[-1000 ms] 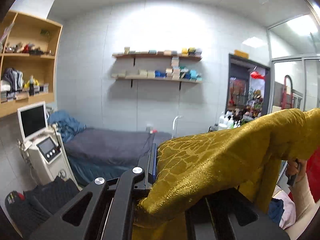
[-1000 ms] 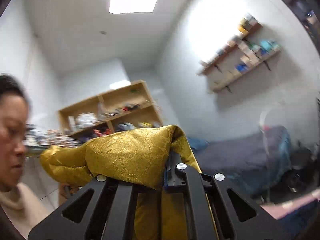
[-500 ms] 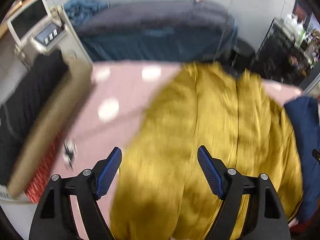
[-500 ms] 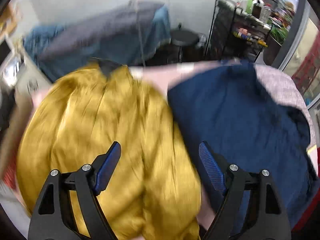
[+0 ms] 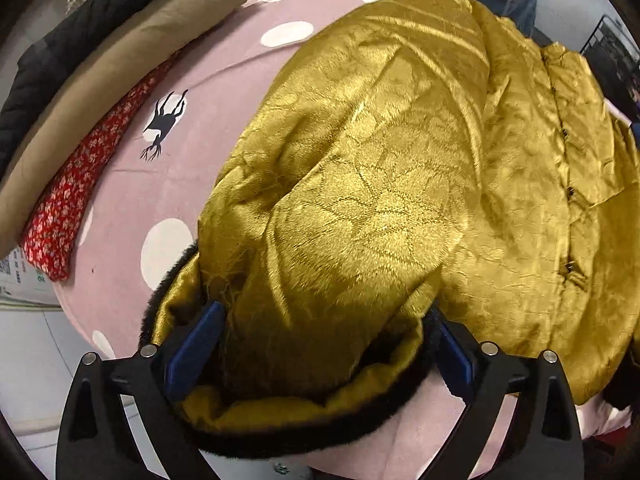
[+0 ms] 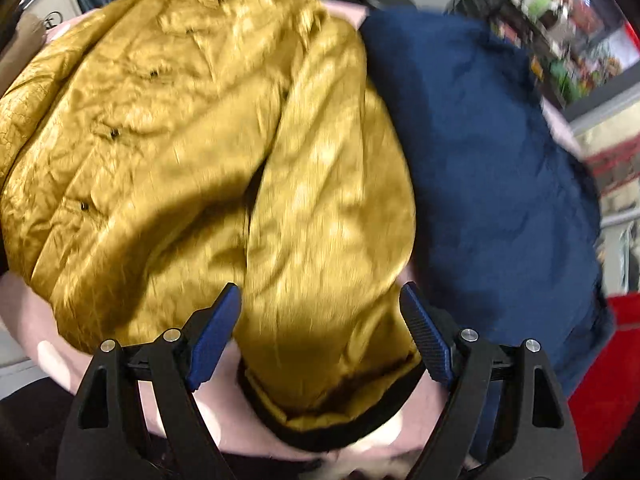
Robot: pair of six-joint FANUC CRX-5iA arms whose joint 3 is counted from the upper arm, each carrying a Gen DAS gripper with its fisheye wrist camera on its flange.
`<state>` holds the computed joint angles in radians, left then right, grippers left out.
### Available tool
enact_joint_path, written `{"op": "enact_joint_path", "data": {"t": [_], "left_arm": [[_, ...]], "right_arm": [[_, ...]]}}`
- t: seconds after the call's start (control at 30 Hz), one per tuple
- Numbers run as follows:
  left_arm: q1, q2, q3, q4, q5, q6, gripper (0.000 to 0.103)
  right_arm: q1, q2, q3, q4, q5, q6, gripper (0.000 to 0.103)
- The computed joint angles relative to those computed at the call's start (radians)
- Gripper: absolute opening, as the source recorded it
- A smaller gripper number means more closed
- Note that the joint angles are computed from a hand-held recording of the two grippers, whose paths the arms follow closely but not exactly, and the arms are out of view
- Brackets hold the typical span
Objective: Fold large clothes
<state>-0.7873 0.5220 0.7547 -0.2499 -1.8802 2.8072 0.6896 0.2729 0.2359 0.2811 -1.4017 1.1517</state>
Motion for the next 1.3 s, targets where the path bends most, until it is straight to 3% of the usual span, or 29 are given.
{"op": "enact_joint_path", "data": {"t": [0.17,0.27,0.3,0.4,0.53,0.63,0.7,0.73,0.77,0.87,1.1,1.2,1.3], "left_arm": [[0.040,0.019,-0.018,0.054,0.010,-0.025,0.044],[0.053,0.022,0.016,0.032,-0.017,-0.059,0.022],[0.057,0.015,0.030,0.008,-0.029,-0.065,0.020],[0.058,-0.010,0.102,-0.125,-0.110,-0.109,0.015],[0.053,-0.030,0.260,-0.439,-0.292,-0.253,0.015],[0.100,-0.053,0.325,-0.557,-0.379,-0.293,0.027],[0.158,-0.089,0.295,-0.538,-0.390,-0.246,0.055],[0.178,-0.095,0.286,-0.521,-0.399,-0.225,0.085],[0.190,-0.112,0.261,-0.498,-0.384,-0.182,0.089],[0.178,-0.167,0.160,-0.425,-0.253,-0.056,0.097],[0.107,-0.146,0.030,-0.220,-0.071,-0.019,0.096],[0.077,-0.084,0.024,-0.118,-0.020,-0.063,0.096],[0.041,-0.037,0.025,-0.037,0.023,-0.021,0.096]], "right_arm": [[-0.015,-0.015,-0.057,-0.030,-0.035,-0.003,0.079],[-0.014,-0.034,-0.082,-0.032,-0.026,-0.001,0.057],[-0.017,-0.042,-0.086,-0.040,-0.025,0.003,0.048],[-0.023,-0.062,-0.095,-0.059,-0.018,0.004,0.036],[-0.025,-0.076,-0.094,-0.065,-0.020,0.014,0.025],[-0.023,-0.086,-0.102,-0.067,-0.017,0.014,0.025],[-0.022,-0.091,-0.105,-0.070,-0.014,0.012,0.025],[-0.022,-0.093,-0.105,-0.070,-0.014,0.010,0.025],[-0.021,-0.091,-0.096,-0.072,-0.020,0.007,0.025],[-0.028,-0.092,-0.096,-0.076,-0.018,0.004,0.025],[-0.025,-0.082,-0.088,-0.079,-0.021,-0.002,0.025],[-0.025,-0.086,-0.101,-0.082,-0.006,-0.009,0.014],[-0.031,-0.089,-0.098,-0.084,-0.002,-0.005,0.009]]}}
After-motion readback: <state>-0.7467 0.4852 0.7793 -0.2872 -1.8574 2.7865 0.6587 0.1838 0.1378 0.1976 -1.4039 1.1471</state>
